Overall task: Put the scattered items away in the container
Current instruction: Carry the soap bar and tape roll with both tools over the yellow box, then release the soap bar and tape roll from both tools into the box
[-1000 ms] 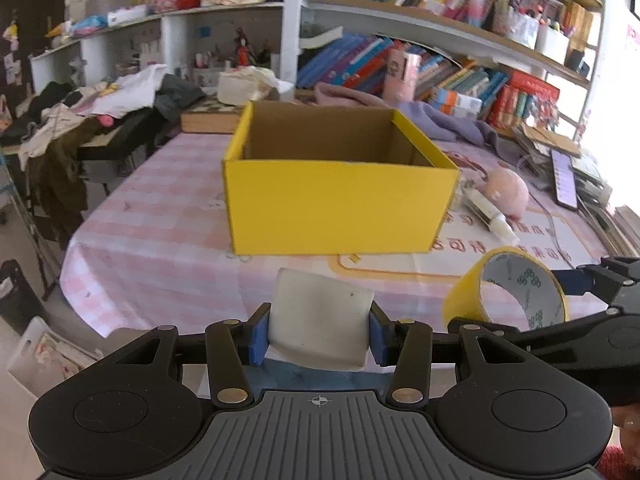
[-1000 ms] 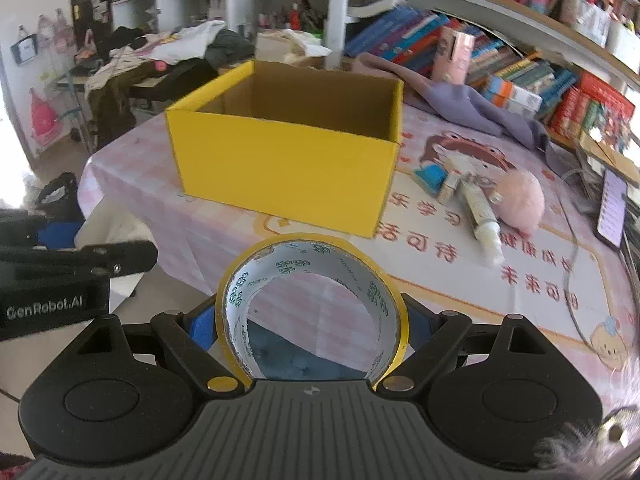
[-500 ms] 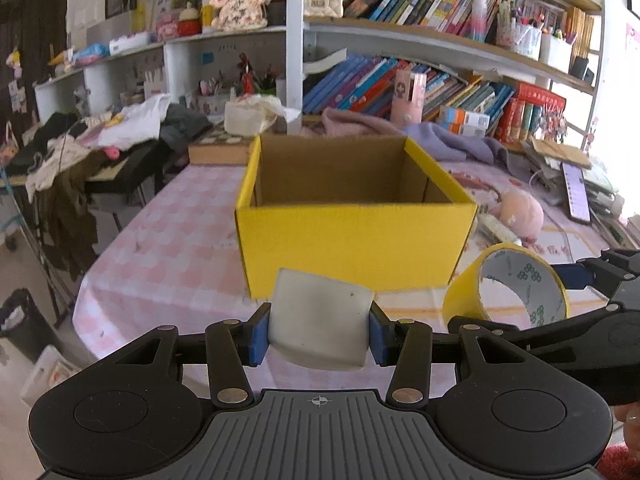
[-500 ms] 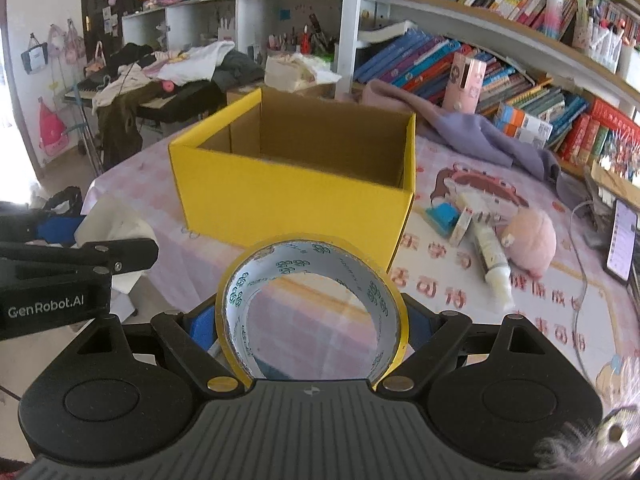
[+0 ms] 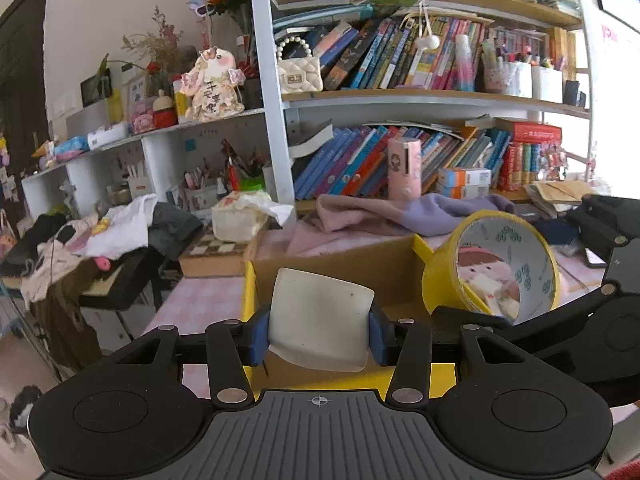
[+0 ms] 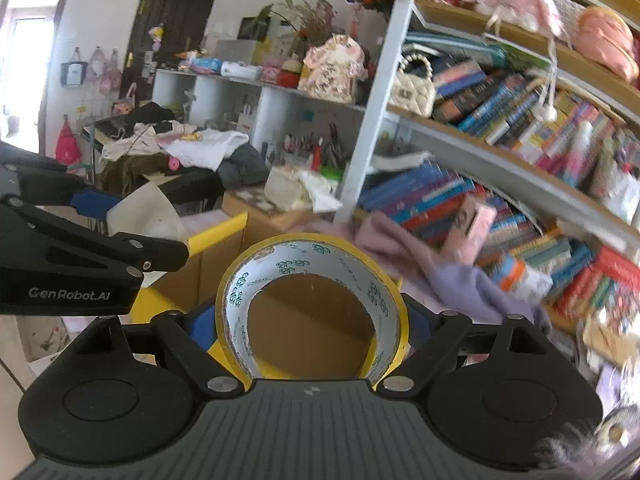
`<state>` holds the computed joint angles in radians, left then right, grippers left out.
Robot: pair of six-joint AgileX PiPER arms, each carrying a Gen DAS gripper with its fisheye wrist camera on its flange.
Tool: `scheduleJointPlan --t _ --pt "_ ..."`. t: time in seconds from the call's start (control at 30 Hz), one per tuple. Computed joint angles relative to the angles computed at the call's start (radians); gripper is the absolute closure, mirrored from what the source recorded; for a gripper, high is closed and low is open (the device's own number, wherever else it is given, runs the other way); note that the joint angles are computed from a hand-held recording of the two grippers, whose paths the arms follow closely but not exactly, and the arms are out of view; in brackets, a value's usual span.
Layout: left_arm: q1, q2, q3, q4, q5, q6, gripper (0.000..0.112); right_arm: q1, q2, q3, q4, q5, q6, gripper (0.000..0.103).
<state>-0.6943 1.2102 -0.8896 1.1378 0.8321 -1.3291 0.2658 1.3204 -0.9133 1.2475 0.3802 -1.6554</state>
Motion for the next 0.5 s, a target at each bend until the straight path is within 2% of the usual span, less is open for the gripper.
scheduleJointPlan --t 0.07,0.23,0.4,0.5 --pt "0.075 0.044 -0.044 -0.041 -0.053 0.074 0.066 0.002 0.073 -0.077 -0.021 0.011 0.000 0.016" --pt "0.213 0.179 -0.149 -0.176 -0.137 0.271 0.066 0.011 0.284 -0.298 -0.182 0.070 0.054 0.016" --pt "0.297 0.357 -0.284 -0.340 -0.147 0.463 0.066 0.029 0.500 -0.538 -0.402 0.177 0.103 0.016" --pt "0.319 0.446 -0.367 -0.412 -0.126 0.563 0.066 0.039 0.612 -0.669 -0.510 0.243 0.097 0.016"
